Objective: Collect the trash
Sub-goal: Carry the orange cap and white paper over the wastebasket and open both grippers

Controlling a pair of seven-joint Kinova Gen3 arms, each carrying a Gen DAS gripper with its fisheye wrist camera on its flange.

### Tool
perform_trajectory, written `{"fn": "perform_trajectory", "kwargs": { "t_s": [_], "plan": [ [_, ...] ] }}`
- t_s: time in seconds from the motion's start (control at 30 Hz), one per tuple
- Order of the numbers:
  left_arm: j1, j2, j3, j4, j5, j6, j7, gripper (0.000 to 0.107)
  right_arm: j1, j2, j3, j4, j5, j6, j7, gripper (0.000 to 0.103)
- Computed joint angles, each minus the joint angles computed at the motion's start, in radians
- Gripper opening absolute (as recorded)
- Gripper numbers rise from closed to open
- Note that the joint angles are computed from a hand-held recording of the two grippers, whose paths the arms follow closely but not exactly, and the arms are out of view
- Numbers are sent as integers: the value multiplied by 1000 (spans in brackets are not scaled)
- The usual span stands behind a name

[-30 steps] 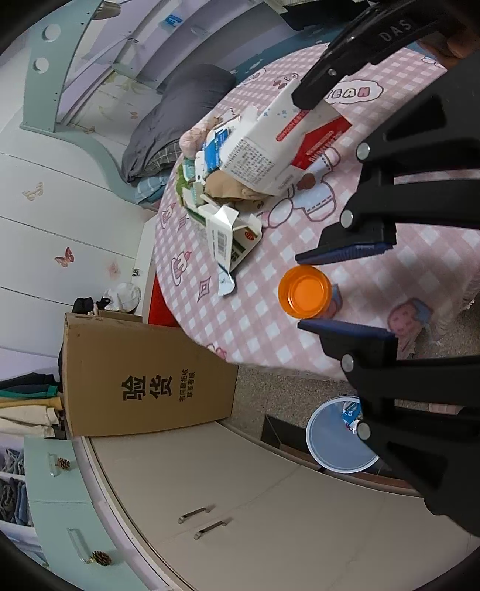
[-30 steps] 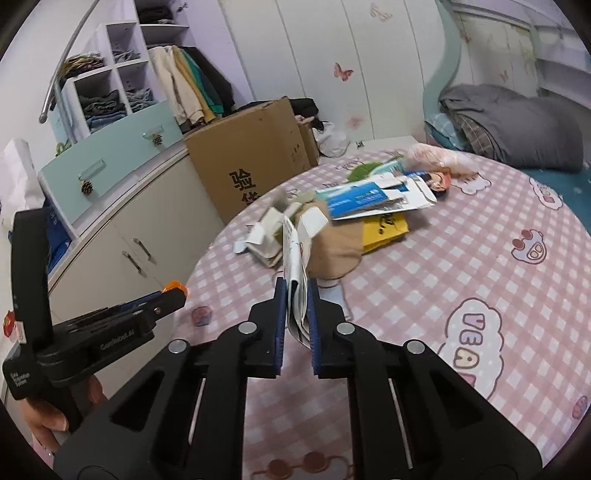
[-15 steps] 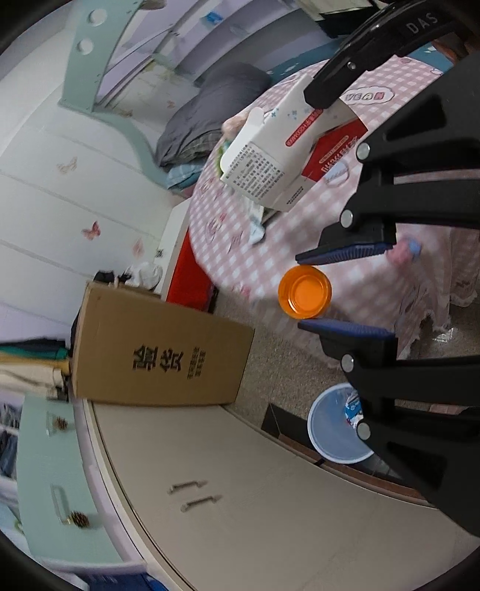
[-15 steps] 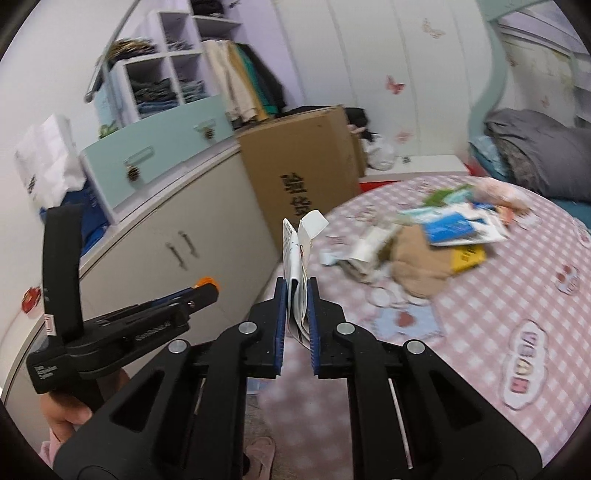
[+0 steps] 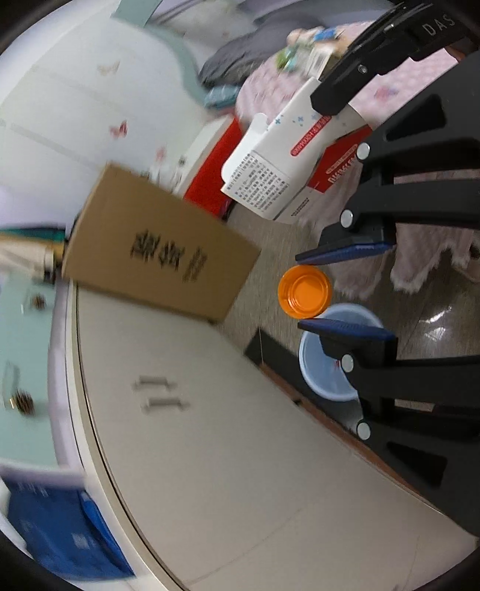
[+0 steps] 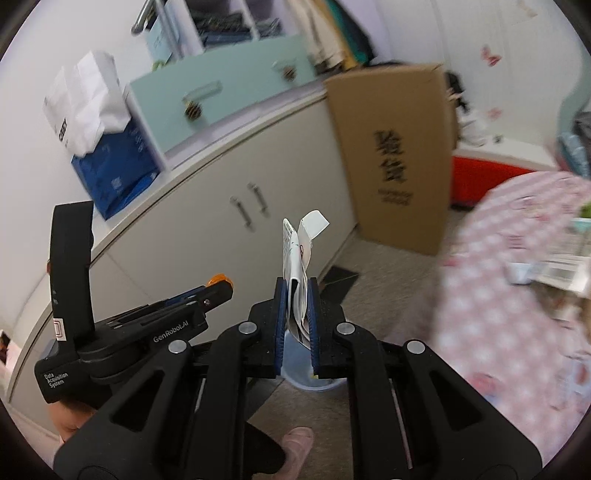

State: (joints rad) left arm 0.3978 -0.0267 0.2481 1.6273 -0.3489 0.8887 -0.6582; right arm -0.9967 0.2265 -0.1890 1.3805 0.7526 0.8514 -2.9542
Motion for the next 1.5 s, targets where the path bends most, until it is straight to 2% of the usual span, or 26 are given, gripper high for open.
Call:
{"fn": "perform_trajectory", "kwargs": {
  "t_s": [0.13,0.2,0.23,0.43,0.67,0.9,1.17,1.3,1.37,1.4,1.43,1.5],
  "plan": [
    [-38,28,-38,10,-28,16,13,29,57,106,5,-67,-82,-89,87,20],
    [-52,40,-55,18,-17,15,1,29,57,164,38,-118,-154,-75,139,46],
    [-57,47,-60,18,-9,16,-8,29,66,179,37,-125,-173,-81,145,50],
    [-64,83,-81,30,28,10,-47,29,51,194,85,-112,-267,-111,188,50],
    [-43,95,-83,24,31,17,-47,29,22,163,115,-77,-267,-102,161,54],
    [-18,96,-75,12,8,30,-26,29,-2,140,124,-56,-201,-72,89,58],
    [-5,114,-79,-19,-14,33,-31,29,-54,140,137,-77,-46,11,-10,64],
    [2,135,-78,-53,-39,37,-20,30,-55,132,135,-63,17,12,-70,65],
    [29,151,-90,-72,-83,52,21,37,-45,132,126,-61,24,11,-77,65],
    [34,160,-94,-83,-92,63,33,58,-41,131,124,-58,26,10,-83,65],
    [37,163,-98,-86,-94,63,38,75,-38,131,120,-58,26,13,-85,65],
    [48,165,-102,-87,-114,70,49,75,-29,128,112,-52,17,11,-85,65]
  ]
}}
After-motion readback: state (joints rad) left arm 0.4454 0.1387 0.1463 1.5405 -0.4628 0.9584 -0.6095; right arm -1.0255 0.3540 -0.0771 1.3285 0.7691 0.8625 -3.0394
